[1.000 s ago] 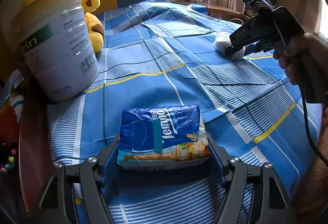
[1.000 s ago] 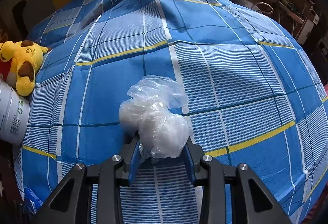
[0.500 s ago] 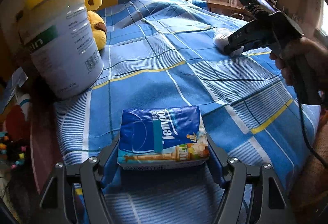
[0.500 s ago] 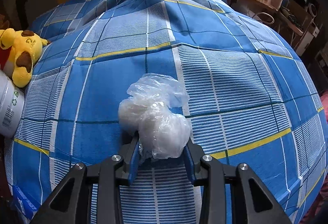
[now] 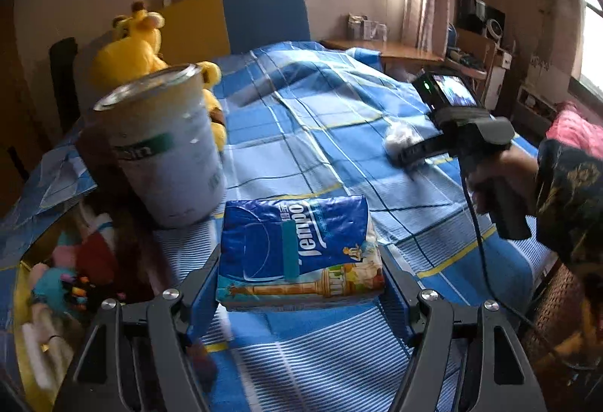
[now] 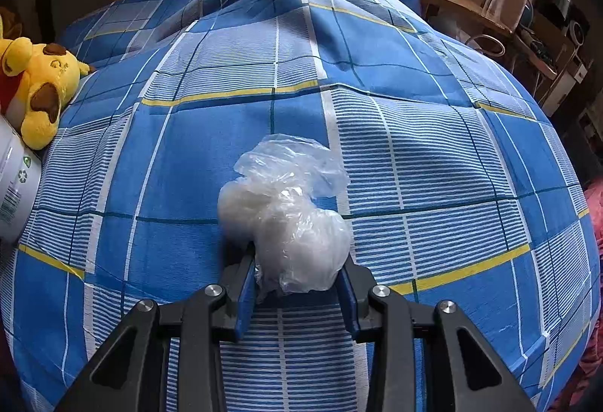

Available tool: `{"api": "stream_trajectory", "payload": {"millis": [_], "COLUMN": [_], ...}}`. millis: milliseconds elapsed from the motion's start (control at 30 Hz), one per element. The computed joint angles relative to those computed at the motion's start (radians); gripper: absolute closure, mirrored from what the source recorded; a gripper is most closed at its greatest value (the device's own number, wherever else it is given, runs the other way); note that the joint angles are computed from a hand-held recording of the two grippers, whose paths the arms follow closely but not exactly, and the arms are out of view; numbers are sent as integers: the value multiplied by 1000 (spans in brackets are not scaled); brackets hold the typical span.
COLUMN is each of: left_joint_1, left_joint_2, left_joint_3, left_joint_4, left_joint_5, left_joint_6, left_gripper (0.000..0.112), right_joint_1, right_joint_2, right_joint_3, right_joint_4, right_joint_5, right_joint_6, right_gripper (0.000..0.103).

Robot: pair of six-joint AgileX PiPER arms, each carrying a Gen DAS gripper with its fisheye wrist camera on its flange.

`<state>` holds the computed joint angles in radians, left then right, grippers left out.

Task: Organize soft objects
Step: 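Carry the Tempo tissue pack into the gold tray and release it with the left gripper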

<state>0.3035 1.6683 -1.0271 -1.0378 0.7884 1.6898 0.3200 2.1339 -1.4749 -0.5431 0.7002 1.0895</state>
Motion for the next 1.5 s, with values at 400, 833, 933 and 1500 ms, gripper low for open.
{"api": "stream_trajectory", "payload": {"millis": [400,833,933,1500], "left_joint_1": [129,358,397,309], "left_joint_2": [67,378,485,493], "left_joint_3": [-149,-598,-747,-641], "left_joint_4": [60,248,319,380], "left_joint_5": [49,123,168,-17], "left_joint_6": [-110,-460,-596,-541], "left_gripper": [38,38,38,27], "right_joint_1": [12,24,25,31], "right_joint_2": [4,11,14,19], "right_joint_3": [0,-10,-16,-20], "right_joint_4": [-42,-56,-56,-70], "right_joint_5": [8,27,33,41], "right_joint_6": [13,25,25,44], "right_gripper": [66,66,66,66]}}
